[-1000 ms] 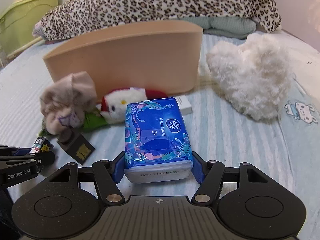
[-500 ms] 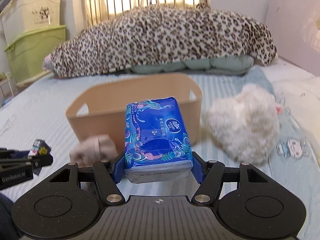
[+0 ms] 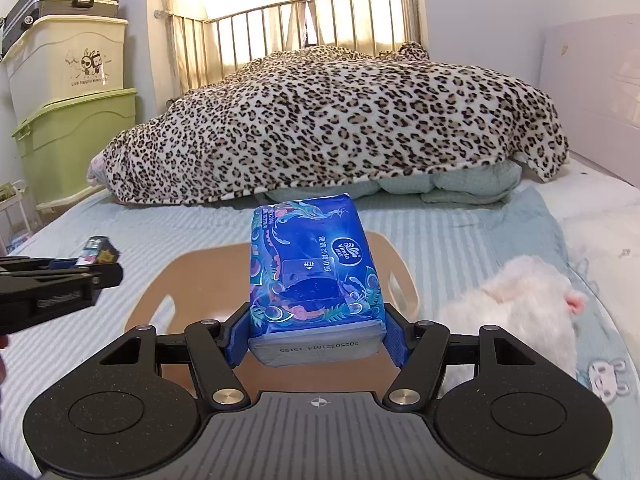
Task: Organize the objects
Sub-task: 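Carry both items over the beige basket and open both tools to drop them, then grasp the herb bag with the left tool while the right tool grasps the black cube box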
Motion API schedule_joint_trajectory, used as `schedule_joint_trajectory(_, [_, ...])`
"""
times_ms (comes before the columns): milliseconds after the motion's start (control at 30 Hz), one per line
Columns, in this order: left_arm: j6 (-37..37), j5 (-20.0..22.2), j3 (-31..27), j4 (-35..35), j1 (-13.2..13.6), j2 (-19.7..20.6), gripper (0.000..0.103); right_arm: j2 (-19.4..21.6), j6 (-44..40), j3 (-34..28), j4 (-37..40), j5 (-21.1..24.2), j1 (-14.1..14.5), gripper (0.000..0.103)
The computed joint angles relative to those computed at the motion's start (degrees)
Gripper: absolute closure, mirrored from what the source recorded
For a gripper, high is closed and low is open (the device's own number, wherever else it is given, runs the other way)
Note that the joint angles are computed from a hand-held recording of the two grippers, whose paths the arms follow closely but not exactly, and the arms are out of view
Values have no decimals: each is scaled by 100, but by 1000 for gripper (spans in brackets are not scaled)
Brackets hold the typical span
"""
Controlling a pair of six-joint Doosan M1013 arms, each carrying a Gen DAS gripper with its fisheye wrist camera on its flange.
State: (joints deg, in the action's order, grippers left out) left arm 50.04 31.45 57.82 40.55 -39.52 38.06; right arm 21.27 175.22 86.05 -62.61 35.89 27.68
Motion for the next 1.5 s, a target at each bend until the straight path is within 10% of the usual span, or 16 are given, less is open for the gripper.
schedule_joint_trajectory(700, [1870, 2031, -2148, -1518, 45, 1500, 78, 947, -1642, -1067, 1626, 283, -330, 41])
schedule_joint_trajectory(833, [1971, 1940, -2062, -1710, 63, 1430, 76, 947, -1591, -1030, 1784, 277, -345, 39])
schedule_joint_trajectory(967, [1798, 1803, -1853, -1966, 104, 1257, 21, 783, -1182, -829, 1526, 132, -319, 26])
schedule_joint_trajectory(1200, [1905, 1384, -1251, -2304, 219, 780, 15, 374, -539, -431, 1000, 180, -231, 0])
schedule_joint_trajectory(1500, [1699, 983, -321, -1990, 236, 200, 15, 55, -254, 4, 1068, 273, -72, 0])
